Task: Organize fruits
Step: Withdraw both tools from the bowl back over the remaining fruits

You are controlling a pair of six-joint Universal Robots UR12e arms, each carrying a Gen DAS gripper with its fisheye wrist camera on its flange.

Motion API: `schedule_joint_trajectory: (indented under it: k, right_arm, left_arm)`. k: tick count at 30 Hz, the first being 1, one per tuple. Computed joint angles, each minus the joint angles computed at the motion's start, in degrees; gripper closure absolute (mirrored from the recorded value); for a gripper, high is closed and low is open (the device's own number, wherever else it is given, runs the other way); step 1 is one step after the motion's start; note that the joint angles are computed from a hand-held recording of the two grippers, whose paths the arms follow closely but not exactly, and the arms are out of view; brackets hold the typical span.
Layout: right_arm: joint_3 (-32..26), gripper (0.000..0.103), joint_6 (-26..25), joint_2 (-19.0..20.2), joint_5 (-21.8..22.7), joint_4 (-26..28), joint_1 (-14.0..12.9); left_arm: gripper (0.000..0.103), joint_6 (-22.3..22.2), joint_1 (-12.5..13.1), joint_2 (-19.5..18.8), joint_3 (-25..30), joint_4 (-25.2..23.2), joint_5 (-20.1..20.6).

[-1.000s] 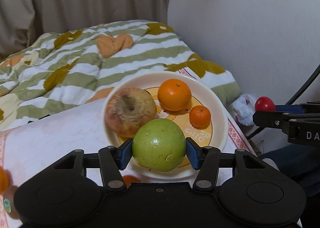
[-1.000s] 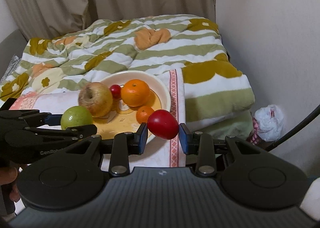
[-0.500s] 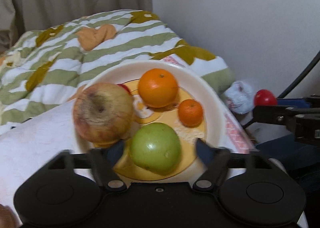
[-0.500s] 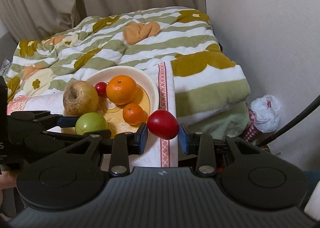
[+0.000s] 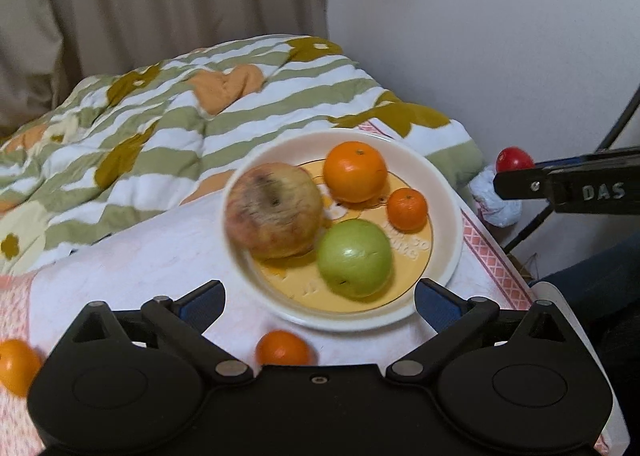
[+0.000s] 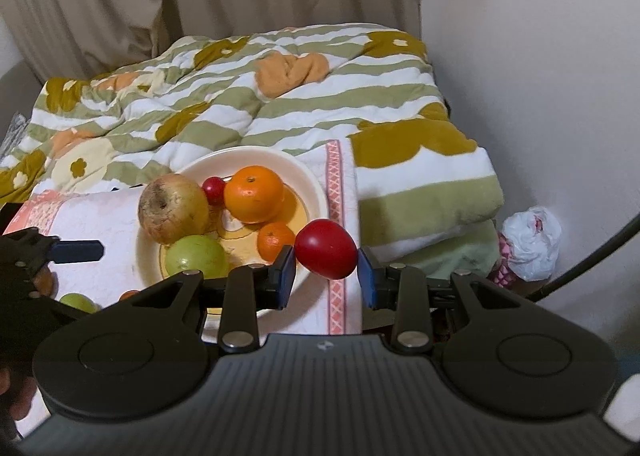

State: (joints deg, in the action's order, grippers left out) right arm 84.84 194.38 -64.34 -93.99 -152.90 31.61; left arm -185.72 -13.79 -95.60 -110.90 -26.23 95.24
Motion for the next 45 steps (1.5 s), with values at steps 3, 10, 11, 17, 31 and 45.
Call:
schedule_joint_trajectory:
  k: [3,10,11,17,31,45]
  right_arm:
    - [-0.9,0.054,-1.73,0.73,1.47,0.57,0.19]
    - [-2.74,0.054,-6.09,3.21,4.22,1.35,0.71]
    - [-2.82,0.054,-6.3,3.48,4.63,1.35,0.74]
    - [-2.64,0.054,-8.69,4.22,6.15,0.02,0.79]
    - [-0.06,0.0,-10.63,2.51,3.34,-5.42,1.27]
    - [5.04,0.0,-10.93,-2.53,1.84,-8.15,1.93]
  left_arm:
    - [0.0,-1.71,0.36,1.18,-0.81,-0.2,0.52]
    - [0.0,-5.19,0.4,2.98,-1.98,-0.74,3.56]
    - [0.0,-5.54,0.39,3.15,-2.08,-1.02,4.05]
    - [0.0,-7.13,0.5,3.82,-2.53,-1.78,5.97]
    - [0.0,-9.09,-0.3,5.36,-3.5,-2.05,7.83]
    - [0.0,-11.54,-3.34,9.2,-5.97,0.09,12.83]
